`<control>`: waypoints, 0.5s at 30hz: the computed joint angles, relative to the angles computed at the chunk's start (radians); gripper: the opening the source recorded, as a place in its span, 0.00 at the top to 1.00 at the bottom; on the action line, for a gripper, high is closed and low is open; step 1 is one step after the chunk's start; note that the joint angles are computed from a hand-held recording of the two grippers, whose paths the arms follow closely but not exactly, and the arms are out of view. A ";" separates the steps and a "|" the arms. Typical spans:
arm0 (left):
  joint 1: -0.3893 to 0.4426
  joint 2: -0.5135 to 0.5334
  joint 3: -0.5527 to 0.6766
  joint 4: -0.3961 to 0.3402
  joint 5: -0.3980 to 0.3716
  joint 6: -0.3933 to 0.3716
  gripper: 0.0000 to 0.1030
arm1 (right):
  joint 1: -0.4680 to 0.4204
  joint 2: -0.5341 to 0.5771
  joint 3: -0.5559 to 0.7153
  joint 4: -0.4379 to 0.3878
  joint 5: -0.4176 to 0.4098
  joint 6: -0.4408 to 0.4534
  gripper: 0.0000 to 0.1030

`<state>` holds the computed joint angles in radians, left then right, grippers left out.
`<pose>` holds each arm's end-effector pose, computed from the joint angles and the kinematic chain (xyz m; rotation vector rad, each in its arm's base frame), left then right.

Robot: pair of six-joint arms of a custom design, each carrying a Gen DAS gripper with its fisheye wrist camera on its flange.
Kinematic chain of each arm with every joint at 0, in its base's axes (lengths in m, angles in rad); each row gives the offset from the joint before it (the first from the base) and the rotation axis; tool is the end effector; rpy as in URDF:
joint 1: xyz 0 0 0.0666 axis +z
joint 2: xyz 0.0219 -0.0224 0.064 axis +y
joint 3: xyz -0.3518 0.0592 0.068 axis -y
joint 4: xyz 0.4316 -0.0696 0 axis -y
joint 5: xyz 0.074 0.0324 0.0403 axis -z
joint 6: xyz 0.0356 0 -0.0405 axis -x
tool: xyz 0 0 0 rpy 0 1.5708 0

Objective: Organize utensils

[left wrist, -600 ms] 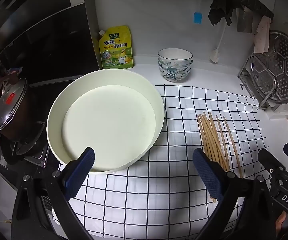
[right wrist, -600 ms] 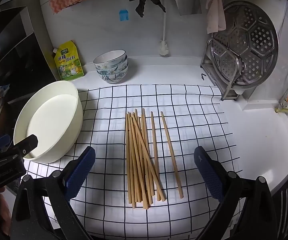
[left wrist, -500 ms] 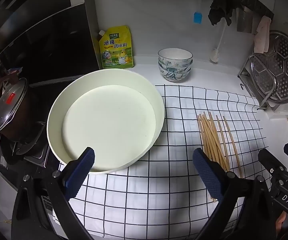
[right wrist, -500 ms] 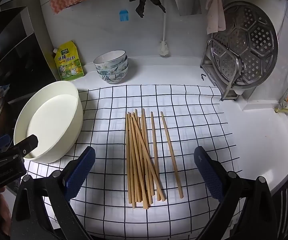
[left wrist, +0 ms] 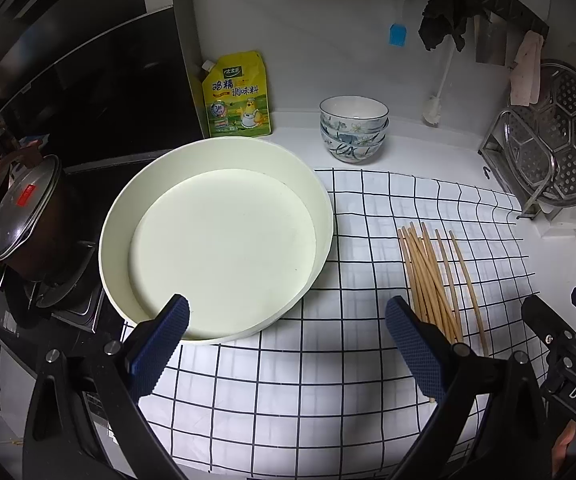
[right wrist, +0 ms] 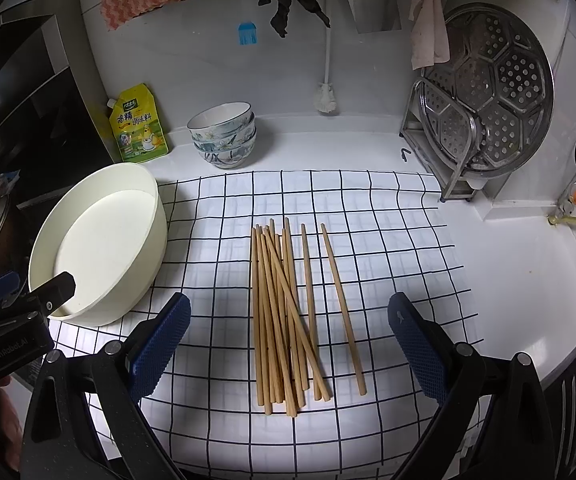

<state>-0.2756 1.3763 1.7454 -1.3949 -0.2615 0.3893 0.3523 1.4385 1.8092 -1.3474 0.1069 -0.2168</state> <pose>0.4635 -0.1219 0.5518 -0.2378 2.5339 0.0842 0.4766 0.1707 0.5539 -0.1305 2.5381 0.0879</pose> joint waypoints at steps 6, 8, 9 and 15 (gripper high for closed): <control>0.002 -0.002 0.001 0.000 -0.001 -0.003 0.06 | 0.002 -0.004 -0.005 0.004 0.003 -0.002 0.08; 0.002 -0.003 0.000 0.000 -0.001 -0.003 0.06 | 0.003 -0.006 -0.008 0.005 0.003 -0.003 0.08; 0.004 -0.004 0.000 0.000 0.000 -0.005 0.06 | 0.003 -0.007 -0.008 0.005 0.002 -0.003 0.08; 0.005 -0.007 -0.001 0.002 -0.001 -0.007 0.06 | 0.004 -0.010 -0.013 0.009 0.005 -0.006 0.08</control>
